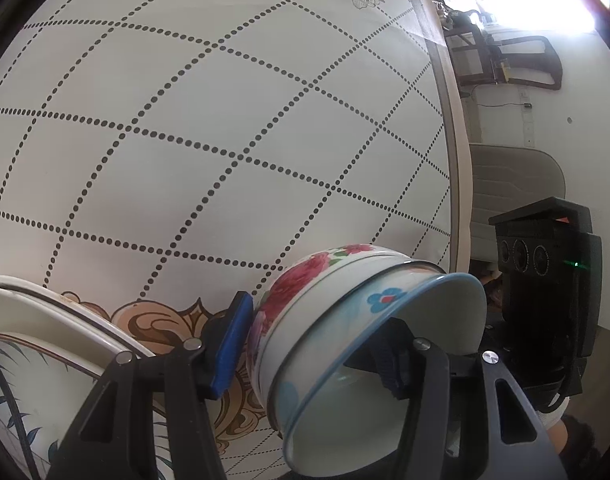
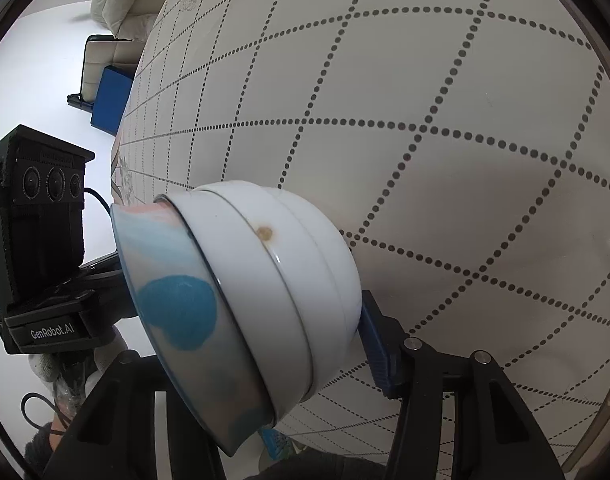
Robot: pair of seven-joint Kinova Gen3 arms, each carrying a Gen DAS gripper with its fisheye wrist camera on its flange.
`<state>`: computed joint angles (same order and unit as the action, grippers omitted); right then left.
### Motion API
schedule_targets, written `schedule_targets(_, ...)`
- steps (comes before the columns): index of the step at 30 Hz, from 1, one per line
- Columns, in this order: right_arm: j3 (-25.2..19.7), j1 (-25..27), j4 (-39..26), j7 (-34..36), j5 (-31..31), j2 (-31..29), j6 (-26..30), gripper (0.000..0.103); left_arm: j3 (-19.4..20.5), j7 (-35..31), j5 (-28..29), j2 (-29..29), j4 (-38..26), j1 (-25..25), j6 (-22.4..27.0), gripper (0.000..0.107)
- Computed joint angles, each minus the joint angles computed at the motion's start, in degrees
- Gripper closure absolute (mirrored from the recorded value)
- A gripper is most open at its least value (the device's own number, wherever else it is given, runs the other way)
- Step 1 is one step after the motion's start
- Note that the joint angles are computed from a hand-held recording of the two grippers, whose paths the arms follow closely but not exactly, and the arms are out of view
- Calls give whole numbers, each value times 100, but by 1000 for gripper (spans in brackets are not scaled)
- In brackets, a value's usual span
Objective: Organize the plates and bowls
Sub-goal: 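Carry the bowl stack with both grippers over the blue-leaf plate stack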
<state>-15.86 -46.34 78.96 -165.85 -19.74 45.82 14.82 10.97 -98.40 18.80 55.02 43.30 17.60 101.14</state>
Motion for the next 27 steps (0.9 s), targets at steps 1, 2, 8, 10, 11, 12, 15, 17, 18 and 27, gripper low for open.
schedule_targets(1,-44,25,67,23,-1,-27,-39,49,5,-3,8,-4,4,-1,-5,55)
schedule_targets(2,-53,9,241,-10,-32,-123,-114,49,3,-5,11,-25,35,2,-36,55)
schedule_targets(8,-121,36,420,-8,-50,-219,-266,49,0,-19,-19,-124,67,34,-79,55)
schedule_targets(10,-195,98,415,34,-55,-208,-294,49,-8,6,-25,-154,27,30,-52,55)
schedule_targets(11,-208,110,418,37,-65,-212,-311,49,-10,1,-24,-183,28,6,-37,55)
schedule_targets(12,-254,148,409,80,-56,-214,-303,49,-11,15,-17,-204,17,-3,-31,55)
schedule_targets(15,-338,226,345,178,-51,-210,-278,49,-13,43,-11,-260,-11,-8,-26,55)
schedule_targets(17,-314,223,266,213,-52,-220,-206,49,-19,38,-24,-319,-6,-9,-41,55)
schedule_targets(18,-293,219,187,259,-20,-222,-98,49,-17,20,-34,-342,-27,-12,-22,55)
schedule_targets(27,202,-103,-525,2,83,-257,585,49,-16,-142,-23,-503,-182,-198,252,55)
